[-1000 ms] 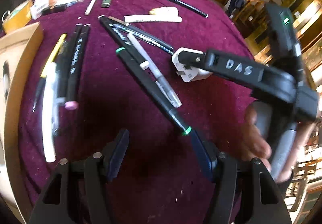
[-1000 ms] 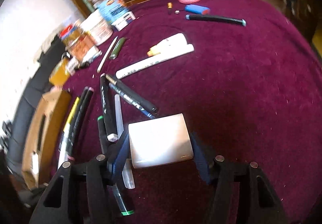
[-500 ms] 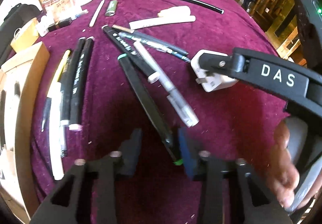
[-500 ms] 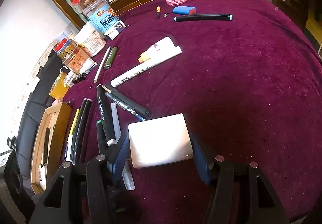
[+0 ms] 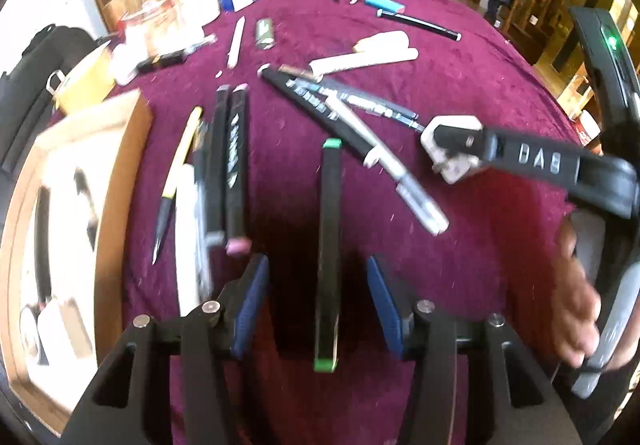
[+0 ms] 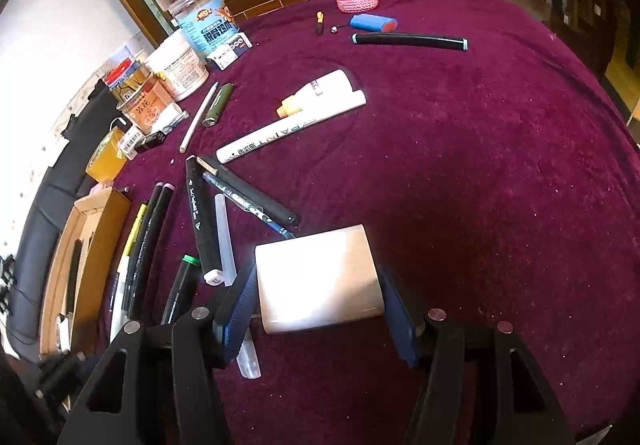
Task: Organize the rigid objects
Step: 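Grasp a second white adapter with the right gripper while the left gripper grasps the green-capped black marker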
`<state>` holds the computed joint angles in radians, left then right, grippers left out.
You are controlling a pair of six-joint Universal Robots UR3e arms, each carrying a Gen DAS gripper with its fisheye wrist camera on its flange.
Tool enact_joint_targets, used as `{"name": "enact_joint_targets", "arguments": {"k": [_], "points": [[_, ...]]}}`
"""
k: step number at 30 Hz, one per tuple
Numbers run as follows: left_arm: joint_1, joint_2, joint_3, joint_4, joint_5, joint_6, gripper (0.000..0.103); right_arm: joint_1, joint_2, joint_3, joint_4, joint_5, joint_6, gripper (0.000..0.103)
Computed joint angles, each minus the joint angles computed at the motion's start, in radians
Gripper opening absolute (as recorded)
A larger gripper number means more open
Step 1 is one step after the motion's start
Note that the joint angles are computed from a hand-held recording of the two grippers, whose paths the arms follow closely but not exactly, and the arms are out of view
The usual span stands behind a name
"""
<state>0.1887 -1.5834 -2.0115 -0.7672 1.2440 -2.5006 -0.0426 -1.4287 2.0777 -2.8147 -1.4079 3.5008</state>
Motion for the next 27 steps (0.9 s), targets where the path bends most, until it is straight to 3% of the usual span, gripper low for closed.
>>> {"name": "enact_joint_targets", "arguments": {"k": [1, 3, 7, 9, 11, 14, 18, 27], "points": [[-0.026, -0.035, 0.023, 0.012, 0.024, -0.012, 0.048, 0.001, 0.002, 0.000, -0.003, -0.001, 0.000, 0.064], [-0.052, -0.080, 0.051, 0.019, 0.057, -0.017, 0.031, -0.003, 0.003, 0.003, -0.009, 0.001, 0.000, 0.064], [-0.055, -0.103, 0.032, 0.090, 0.057, -0.027, 0.026, 0.002, 0.007, -0.002, -0.011, -0.006, -0.001, 0.064], [-0.049, -0.099, 0.010, 0.131, 0.059, -0.028, 0.014, 0.015, 0.014, -0.012, -0.009, -0.025, -0.001, 0.064], [-0.023, -0.088, 0.005, 0.108, 0.030, -0.012, 0.014, 0.037, 0.024, -0.029, -0.001, -0.057, -0.003, 0.064], [0.074, -0.049, 0.030, -0.063, -0.081, 0.033, 0.014, 0.058, 0.032, -0.035, -0.007, -0.087, 0.002, 0.063], [0.197, 0.011, 0.068, -0.291, -0.197, 0.108, 0.014, 0.018, 0.017, 0.001, -0.049, -0.007, 0.005, 0.063], [0.427, 0.122, 0.165, -0.710, -0.328, 0.336, 0.014, -0.011, 0.007, 0.066, -0.167, 0.106, 0.019, 0.063]]}}
